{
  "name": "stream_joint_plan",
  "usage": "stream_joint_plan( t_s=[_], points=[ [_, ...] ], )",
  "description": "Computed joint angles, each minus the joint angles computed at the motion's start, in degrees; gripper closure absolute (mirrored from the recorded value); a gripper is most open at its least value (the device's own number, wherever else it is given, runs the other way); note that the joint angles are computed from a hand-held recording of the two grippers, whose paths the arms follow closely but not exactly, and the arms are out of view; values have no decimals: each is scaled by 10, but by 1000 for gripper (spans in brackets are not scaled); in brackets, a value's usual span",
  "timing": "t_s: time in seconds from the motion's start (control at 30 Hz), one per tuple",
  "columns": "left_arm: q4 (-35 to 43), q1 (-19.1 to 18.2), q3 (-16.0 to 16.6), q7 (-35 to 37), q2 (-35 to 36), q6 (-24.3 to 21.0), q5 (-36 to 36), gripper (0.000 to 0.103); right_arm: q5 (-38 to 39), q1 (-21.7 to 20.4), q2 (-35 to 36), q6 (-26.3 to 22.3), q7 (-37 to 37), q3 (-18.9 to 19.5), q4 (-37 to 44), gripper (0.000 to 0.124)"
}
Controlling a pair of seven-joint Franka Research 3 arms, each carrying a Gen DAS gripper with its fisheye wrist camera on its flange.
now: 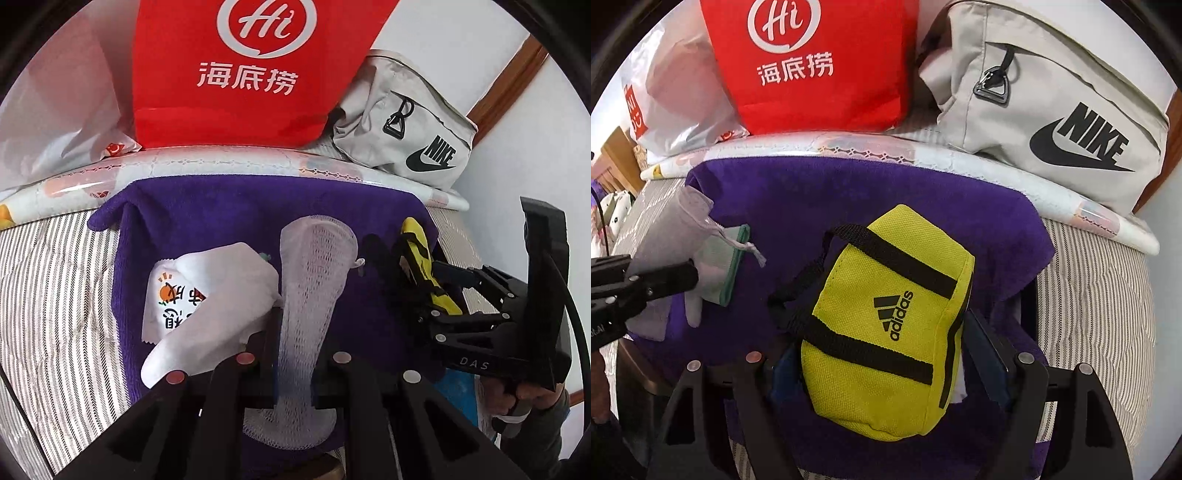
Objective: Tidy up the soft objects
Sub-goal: 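Open both tools to release the two bags on the towel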
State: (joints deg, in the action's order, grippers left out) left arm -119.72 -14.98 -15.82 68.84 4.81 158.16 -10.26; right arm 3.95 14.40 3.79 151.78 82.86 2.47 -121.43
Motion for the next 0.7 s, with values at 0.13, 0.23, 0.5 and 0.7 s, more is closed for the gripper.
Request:
stream_joint_plan(
  t_s=[0.13,0.23,0.5,0.7],
  points=[
    [-5,6,-7,46,-3,9,-57,71,16,-1,-6,12,-17,1,-8,42],
    [1,1,-4,40,-3,3,-36,39,2,-1,-14,31,-7,0,-21,39],
    [17,-12,0,-10,0,-9,38,33,24,-10,-37,47,-19,-1,-41,34],
    [21,-21,2,-48,-9,-25,96,33,58,-15,-56,41,-39,-2,-50,34]
  ],
)
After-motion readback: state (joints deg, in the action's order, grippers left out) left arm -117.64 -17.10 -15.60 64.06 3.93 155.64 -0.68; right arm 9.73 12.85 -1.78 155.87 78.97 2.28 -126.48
